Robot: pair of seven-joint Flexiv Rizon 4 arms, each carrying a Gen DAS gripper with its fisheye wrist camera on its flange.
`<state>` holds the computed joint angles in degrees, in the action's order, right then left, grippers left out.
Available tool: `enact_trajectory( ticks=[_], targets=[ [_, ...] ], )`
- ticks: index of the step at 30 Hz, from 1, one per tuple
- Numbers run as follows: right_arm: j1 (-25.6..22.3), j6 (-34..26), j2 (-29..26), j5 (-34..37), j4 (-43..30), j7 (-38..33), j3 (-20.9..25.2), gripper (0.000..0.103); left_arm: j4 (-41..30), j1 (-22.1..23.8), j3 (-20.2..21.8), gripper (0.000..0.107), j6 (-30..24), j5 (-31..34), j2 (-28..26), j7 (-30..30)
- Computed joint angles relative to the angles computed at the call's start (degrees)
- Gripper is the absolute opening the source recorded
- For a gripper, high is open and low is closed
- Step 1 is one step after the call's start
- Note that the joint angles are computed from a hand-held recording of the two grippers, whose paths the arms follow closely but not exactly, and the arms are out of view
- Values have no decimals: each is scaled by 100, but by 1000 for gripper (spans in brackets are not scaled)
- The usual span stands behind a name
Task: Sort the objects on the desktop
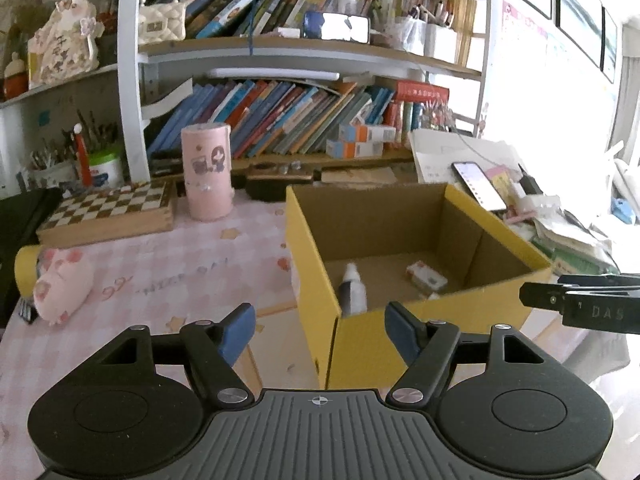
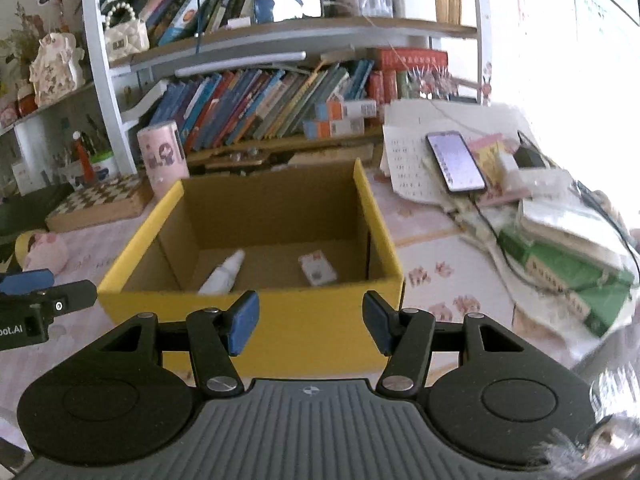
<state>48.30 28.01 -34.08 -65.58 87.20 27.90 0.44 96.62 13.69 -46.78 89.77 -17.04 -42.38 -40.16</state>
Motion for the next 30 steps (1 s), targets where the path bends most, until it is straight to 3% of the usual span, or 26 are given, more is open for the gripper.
enact_trajectory(
  ticks=[6, 13, 30],
  targets=[
    [258, -270, -335, 427, -458, 18, 39, 55, 397, 412, -165, 74, -152, 4, 134, 157],
    [676, -702, -872, 984, -1295, 20, -62, 60, 851, 889, -343, 84, -154, -50, 300, 398],
    [1470, -1484, -2379, 1911, -3875, -1041, -608, 61, 1686, 2532, -1282, 85, -352, 296, 461, 781]
  ],
)
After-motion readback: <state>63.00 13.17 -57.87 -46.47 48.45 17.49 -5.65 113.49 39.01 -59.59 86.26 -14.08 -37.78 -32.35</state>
